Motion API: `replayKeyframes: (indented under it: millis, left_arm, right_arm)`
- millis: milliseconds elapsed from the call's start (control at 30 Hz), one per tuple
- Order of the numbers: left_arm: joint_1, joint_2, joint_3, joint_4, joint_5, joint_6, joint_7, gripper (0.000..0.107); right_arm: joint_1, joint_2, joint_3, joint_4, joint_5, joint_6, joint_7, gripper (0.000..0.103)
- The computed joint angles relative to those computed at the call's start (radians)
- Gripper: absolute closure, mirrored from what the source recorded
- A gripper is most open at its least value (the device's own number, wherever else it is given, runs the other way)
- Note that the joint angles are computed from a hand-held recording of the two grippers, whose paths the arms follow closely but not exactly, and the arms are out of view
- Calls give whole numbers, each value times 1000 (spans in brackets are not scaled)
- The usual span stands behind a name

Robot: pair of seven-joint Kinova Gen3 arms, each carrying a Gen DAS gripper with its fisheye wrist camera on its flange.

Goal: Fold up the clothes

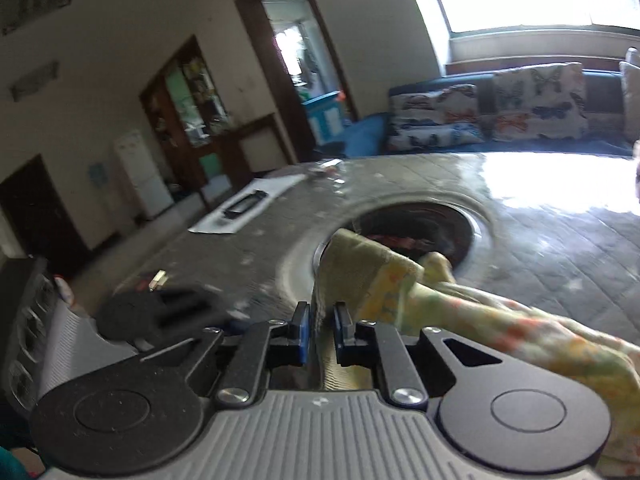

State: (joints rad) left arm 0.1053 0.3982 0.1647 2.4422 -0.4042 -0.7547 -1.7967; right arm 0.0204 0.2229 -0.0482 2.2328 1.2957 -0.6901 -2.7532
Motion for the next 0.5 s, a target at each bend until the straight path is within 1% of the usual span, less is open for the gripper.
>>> replayKeyframes:
  millis: [33,67,100,133,167,200,233,267,300,367,433,500]
  left_arm:
    - [-3,9,7,-6,-1,-10,15,49]
    - [-5,18,9,-7,0,-27,25,52]
    - [-8,25,10,-8,2,-46,32,57]
    - [-14,31,17,-12,10,-49,31,76]
    - [-7,33,6,-24,8,-36,46,91]
    - [-6,31,4,-38,19,-8,59,96]
    - [-3,30,0,-51,35,18,69,100]
    - [-3,32,-6,-57,51,27,73,101]
    - [-2,35,-14,-61,71,29,76,101]
    - [-18,30,-27,-59,96,25,91,101]
    - [-36,24,-43,-56,124,19,106,101]
    - [-43,20,-67,-54,177,6,114,102]
  right_arm:
    - [-7,-2,10,-3,11,-11,-8,92]
    - [-29,-3,38,-3,17,-30,-8,92]
    - [-64,-3,84,0,10,-50,-1,92]
    - [-102,-3,129,7,-7,-70,13,90]
    - [-144,-3,176,14,-30,-82,26,89]
    - [-187,-6,222,27,-67,-90,46,88]
    - [-233,-11,267,42,-108,-86,63,83]
    - [-280,-21,309,56,-148,-67,90,79]
    - [-326,-37,346,71,-189,-32,127,78]
    - [-419,-68,413,100,-270,50,207,63]
    - [-511,-78,484,108,-328,131,289,61]
    - [-604,-80,540,111,-375,212,370,54]
